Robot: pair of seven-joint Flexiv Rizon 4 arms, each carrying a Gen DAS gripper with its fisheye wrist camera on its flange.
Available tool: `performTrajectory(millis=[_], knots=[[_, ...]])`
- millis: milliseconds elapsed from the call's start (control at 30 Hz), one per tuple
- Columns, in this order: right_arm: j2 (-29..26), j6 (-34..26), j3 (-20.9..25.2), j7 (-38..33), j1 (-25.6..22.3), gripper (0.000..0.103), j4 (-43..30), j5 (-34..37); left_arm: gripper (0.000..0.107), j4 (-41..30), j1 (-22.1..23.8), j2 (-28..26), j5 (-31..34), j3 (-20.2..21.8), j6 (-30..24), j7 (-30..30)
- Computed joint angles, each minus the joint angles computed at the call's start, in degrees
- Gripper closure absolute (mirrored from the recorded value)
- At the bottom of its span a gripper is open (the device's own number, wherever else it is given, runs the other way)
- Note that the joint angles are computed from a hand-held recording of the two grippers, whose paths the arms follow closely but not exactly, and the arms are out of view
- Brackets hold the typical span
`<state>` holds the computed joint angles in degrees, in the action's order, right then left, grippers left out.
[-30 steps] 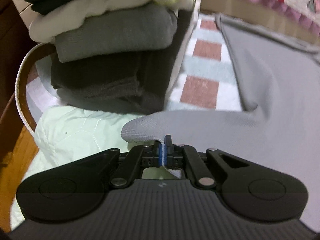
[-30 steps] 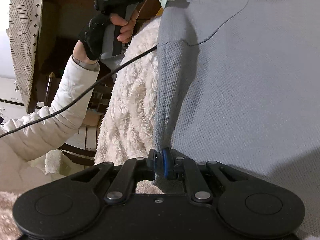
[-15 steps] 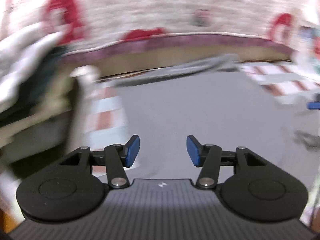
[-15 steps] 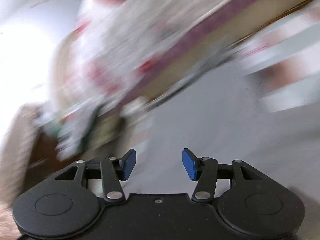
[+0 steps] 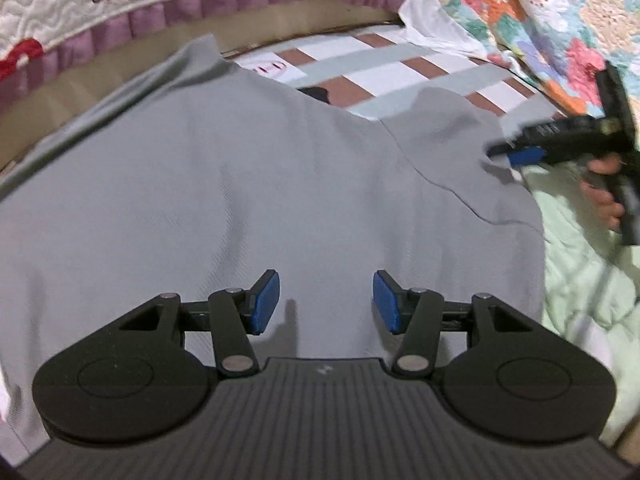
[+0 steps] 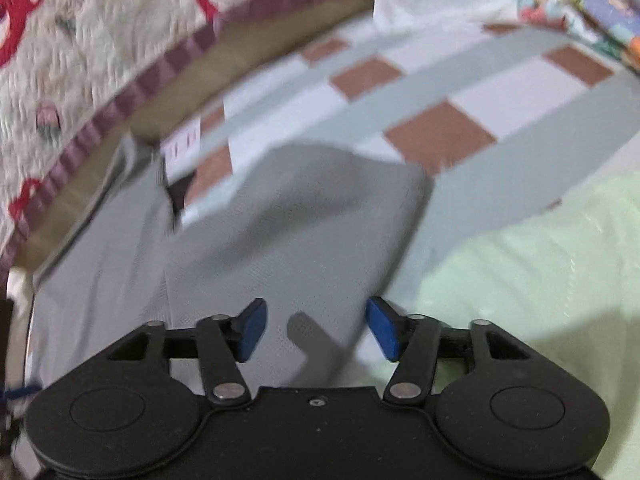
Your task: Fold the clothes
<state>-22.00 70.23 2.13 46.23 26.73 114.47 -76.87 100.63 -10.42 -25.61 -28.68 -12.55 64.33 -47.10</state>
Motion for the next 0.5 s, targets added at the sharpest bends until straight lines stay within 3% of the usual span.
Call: performTrajectory(millis=[100, 133, 167, 233, 300, 400, 500], knots=[[-2.47, -5.60, -1.09, -3.70, 2.02, 0.033, -2.98, -2.87, 0.056, 2.43, 2.43, 1.22, -4.78, -2.69, -1.28, 4.51], [-3.18, -7.41, -1.34, -5.68, 2.52, 0.069, -3.81, -3.96, 0.056, 3.28, 2.98, 1.72, -6.75, -3.42, -1.65, 6.17], [-3.35, -7.59, -1.63, -5.73, 2.52, 0.098, -4.23, -6.08, 0.056, 4.28, 3.42, 2.33, -9.00, -4.11, -1.81, 7.97], [-2.23, -9.57, -2.16, -2.55, 2.86, 0.096, -4.20, -12.82, 0.056, 5.84, 3.62, 3.36, -12.61, -4.56, -2.42, 11.07], [0.49, -17.16, -1.27, -1.20, 4.32, 0.098, -3.09, -16.90, 0.056, 7.05, 3.26, 4.49, -14.01, -3.58, -4.45, 12.87], [2.42, -23.64, 1.71, -7.41, 4.36, 0.100, -2.01, -12.67, 0.053, 7.55, 2.98, 5.45, -13.93, -1.31, -11.29, 13.29], [0.36, -22.14, 3.03, -16.57, 2.98, 0.100, -2.99, -7.28, 0.052, 7.01, 2.28, 5.24, -13.15, 0.60, -15.70, 11.91]])
